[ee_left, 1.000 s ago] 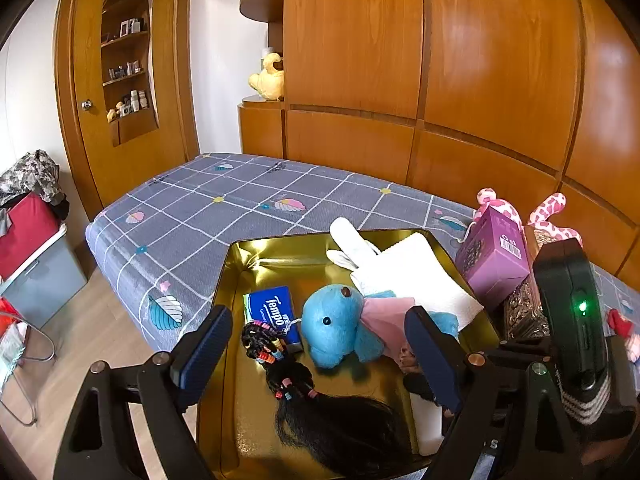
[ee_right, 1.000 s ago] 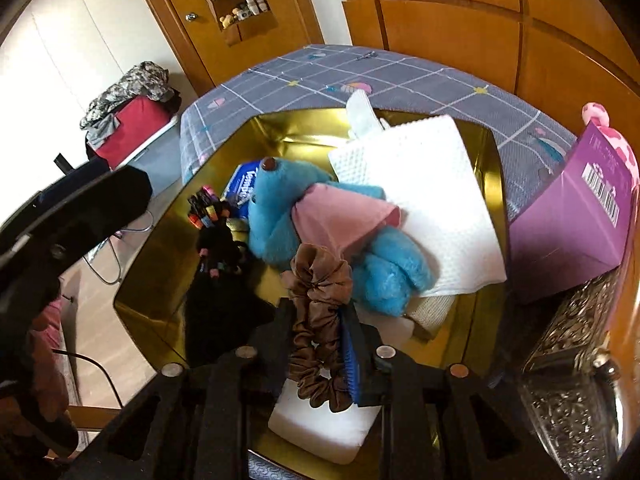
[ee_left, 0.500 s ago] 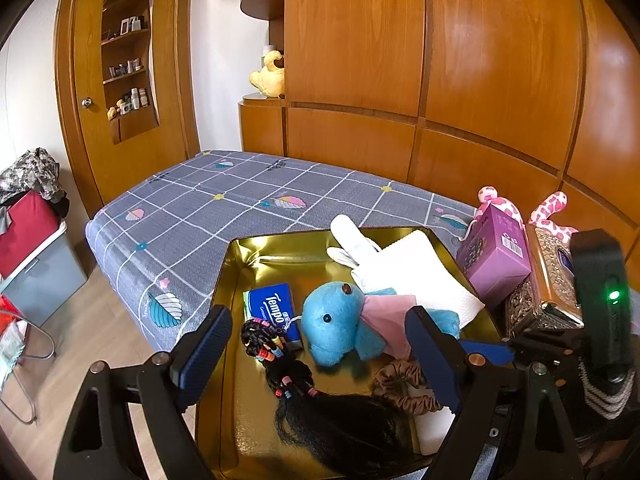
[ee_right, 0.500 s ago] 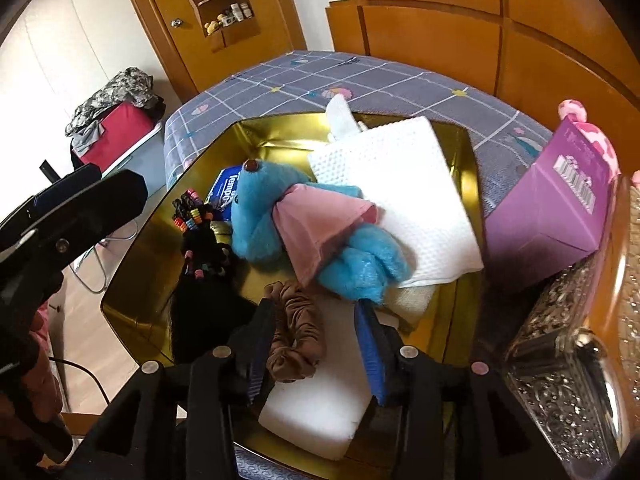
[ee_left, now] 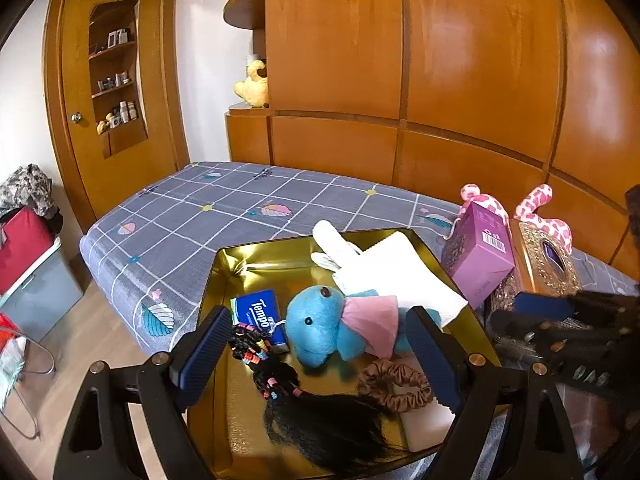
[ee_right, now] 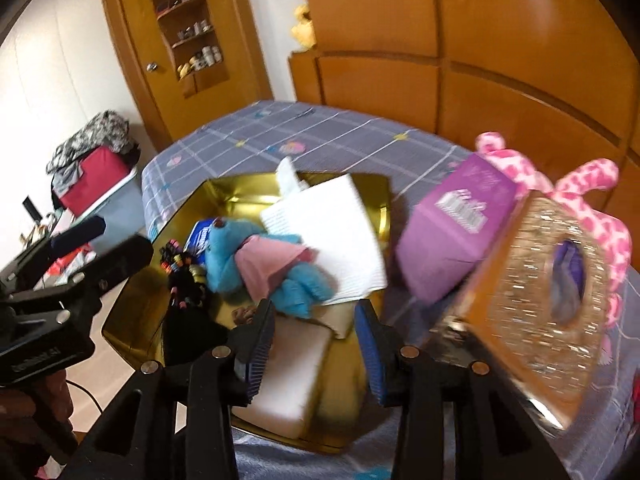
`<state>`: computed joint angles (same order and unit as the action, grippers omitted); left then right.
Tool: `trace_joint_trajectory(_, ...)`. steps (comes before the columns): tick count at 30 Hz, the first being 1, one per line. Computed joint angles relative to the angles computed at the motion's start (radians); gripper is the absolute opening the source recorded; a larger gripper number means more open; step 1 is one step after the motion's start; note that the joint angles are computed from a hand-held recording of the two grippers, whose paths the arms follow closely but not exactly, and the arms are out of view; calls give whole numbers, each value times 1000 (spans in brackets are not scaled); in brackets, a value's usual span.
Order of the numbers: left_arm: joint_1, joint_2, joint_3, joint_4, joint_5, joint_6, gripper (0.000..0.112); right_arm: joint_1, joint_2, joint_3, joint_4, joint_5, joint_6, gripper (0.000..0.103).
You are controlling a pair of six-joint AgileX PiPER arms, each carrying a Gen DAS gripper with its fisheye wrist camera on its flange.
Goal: Organize soft objects
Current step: 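Carry the brown scrunchie to the gold tray and release it with the right gripper, then move both tools back to the bed toward the pink wrist rest and red sock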
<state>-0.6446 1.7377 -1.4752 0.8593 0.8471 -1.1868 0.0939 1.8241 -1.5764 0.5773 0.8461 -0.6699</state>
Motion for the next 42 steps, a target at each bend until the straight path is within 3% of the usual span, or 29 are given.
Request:
trace_joint_trajectory(22, -83, 54, -95, -22, 25, 90, 88, -350, -61, -7, -6, -17, -49, 41)
trace_joint_trajectory(33, -148, 143, -258, -86, 28, 238, 88, -591, 24, -90, -97, -59, 9, 41)
trace_joint_trajectory(42, -218, 295, -517, -175, 73, 434, 88, -766, 185, -263, -236, -93, 223, 41)
